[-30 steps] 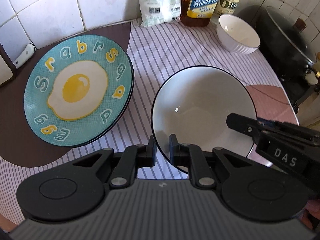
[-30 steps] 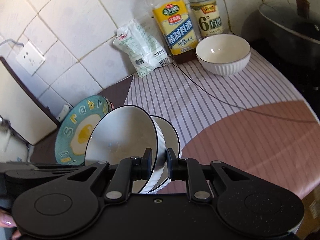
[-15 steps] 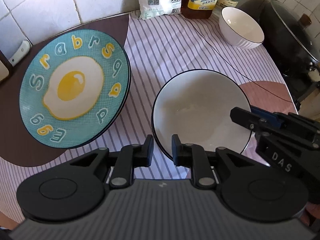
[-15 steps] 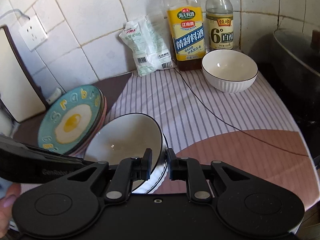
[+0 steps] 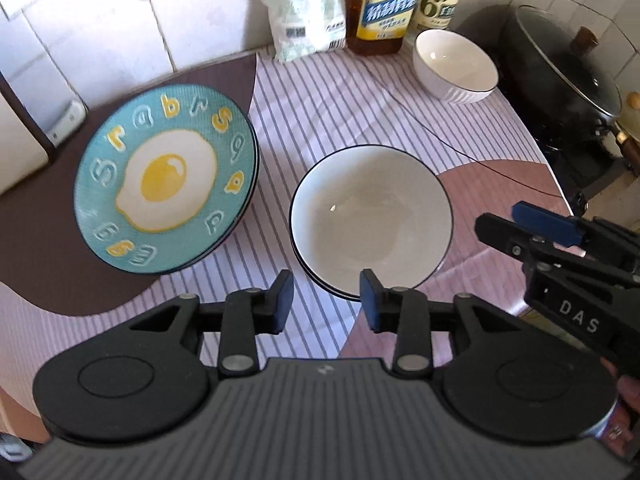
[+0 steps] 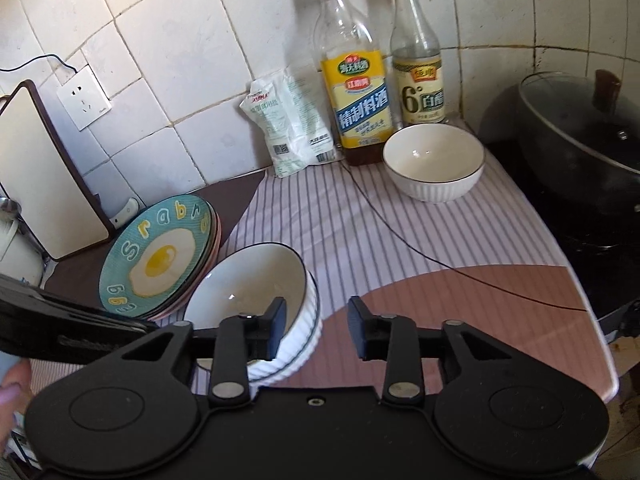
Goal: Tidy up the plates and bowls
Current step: 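Open both grippers and withdraw from the stacked bowls, then reach both grippers to the last white bowl by the bottles and close on its rim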
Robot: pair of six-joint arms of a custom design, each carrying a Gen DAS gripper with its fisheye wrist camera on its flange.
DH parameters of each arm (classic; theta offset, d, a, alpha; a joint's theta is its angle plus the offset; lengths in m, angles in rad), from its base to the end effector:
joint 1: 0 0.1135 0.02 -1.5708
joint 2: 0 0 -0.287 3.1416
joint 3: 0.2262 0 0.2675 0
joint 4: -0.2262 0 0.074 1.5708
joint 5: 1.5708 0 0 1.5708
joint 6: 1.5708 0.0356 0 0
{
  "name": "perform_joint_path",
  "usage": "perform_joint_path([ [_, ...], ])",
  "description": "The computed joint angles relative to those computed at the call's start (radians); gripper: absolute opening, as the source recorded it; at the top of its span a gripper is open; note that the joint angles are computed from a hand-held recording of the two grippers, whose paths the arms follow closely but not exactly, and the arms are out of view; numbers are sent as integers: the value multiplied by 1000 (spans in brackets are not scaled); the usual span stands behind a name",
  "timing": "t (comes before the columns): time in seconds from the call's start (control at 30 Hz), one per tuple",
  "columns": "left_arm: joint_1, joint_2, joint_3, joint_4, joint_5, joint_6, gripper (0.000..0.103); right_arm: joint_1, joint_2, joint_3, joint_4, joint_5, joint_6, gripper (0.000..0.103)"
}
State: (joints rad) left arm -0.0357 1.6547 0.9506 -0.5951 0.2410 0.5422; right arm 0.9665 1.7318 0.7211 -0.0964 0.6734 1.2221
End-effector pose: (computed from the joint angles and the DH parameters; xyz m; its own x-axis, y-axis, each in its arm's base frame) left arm 0.3102 -0.0196 0.1719 -0.7737 0.5291 -0.3484 0.5813 0.8116 -0.0585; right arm 0.1892 0.2350 0.1167 -0.6292 0.3817 -0.6770 0.3120 0.9219 0.2298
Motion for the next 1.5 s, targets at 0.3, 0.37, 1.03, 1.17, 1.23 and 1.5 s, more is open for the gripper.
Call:
perform_joint_path([
  [0.3, -2, -171, -28, -31, -2, 60, 47, 93, -134, -14, -239, 56, 97, 55],
  [0.37, -5, -194, -24, -35, 3, 73, 49, 112, -176, -26, -276, 66, 113, 59],
  [1.03, -241, -86, 108, 114, -15, -12, 79, 50, -418, -154, -228, 212, -250, 93],
  [1.17, -285, 27, 156, 202, -38, -33, 81, -71, -393, -262, 36, 122, -425, 93],
  [1.23, -299, 81, 176, 242, -18, -27, 83, -148, -349, -334, 241, 62, -512, 93],
  [1.5, -382, 329, 327, 303, 10, -84, 84, -426, 4, -386, 758, -183, -697, 94],
])
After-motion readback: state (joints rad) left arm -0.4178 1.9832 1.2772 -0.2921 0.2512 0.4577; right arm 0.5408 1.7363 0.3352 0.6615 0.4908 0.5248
